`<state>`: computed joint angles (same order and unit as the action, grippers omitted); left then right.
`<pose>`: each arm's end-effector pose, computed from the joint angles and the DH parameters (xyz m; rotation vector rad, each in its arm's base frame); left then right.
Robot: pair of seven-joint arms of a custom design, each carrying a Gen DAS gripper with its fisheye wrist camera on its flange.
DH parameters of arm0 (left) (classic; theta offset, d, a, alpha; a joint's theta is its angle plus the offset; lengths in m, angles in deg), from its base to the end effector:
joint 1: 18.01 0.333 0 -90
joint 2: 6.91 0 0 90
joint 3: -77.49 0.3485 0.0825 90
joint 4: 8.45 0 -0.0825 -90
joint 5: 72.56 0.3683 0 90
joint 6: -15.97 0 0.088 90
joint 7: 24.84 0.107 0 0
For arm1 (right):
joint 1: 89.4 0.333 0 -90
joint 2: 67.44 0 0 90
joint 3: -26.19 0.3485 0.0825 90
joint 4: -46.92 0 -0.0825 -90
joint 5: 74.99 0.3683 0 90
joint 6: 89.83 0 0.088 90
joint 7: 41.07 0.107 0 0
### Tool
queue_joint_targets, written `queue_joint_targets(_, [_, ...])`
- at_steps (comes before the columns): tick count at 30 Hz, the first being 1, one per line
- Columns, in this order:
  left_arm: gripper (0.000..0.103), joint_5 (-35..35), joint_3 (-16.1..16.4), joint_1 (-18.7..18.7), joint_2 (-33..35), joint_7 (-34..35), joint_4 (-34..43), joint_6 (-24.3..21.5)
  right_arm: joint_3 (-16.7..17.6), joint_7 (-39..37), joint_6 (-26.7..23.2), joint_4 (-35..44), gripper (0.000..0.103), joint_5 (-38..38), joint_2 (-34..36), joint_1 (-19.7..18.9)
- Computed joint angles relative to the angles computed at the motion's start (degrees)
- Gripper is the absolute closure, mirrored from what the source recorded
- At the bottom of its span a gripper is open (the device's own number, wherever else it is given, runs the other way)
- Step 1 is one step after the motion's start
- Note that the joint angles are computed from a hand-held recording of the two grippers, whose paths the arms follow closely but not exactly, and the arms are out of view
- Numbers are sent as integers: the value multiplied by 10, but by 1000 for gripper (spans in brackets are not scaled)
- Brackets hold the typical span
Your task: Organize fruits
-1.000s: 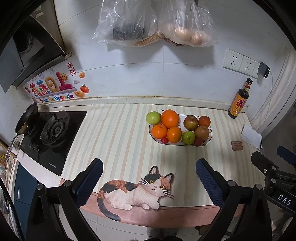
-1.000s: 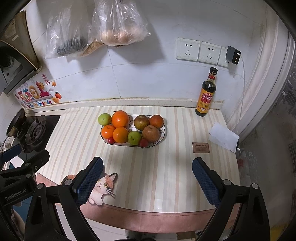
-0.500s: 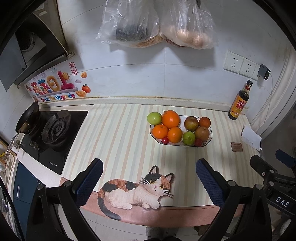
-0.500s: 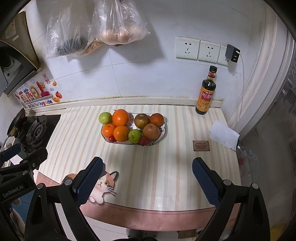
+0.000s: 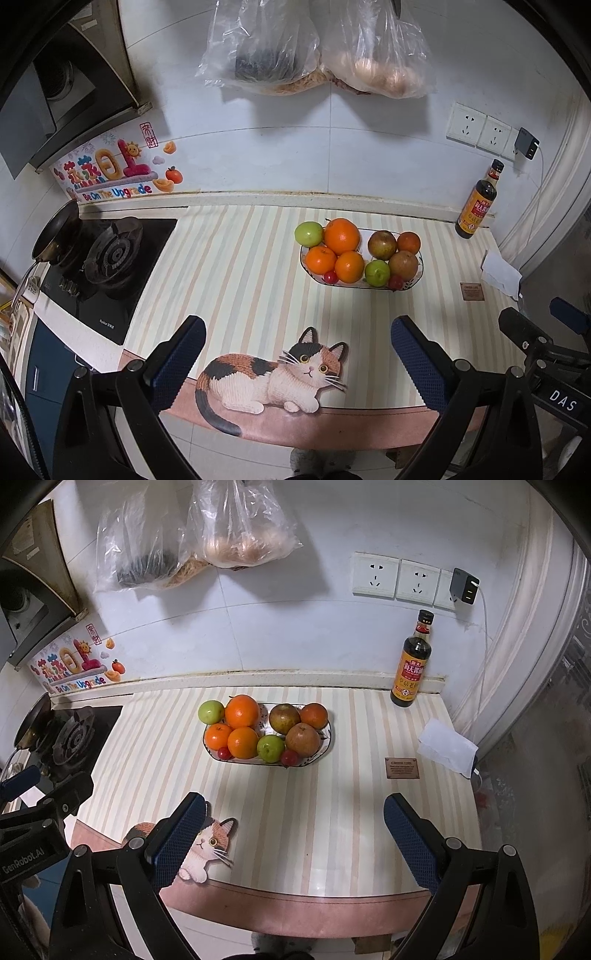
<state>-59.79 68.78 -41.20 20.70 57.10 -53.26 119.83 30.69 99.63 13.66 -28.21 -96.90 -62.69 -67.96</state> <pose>0.6157 -0.3131 0.7510 -1.5249 2.2295 -0.5952 0.5378 0.2237 0.7625 -1.4779 2.2840 -0.5912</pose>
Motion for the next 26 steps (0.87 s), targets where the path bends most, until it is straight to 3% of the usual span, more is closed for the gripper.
queue_joint_targets(26, [0, 2, -5, 2, -16, 2, -20, 10, 1, -5, -4, 2, 4, -4, -7, -3])
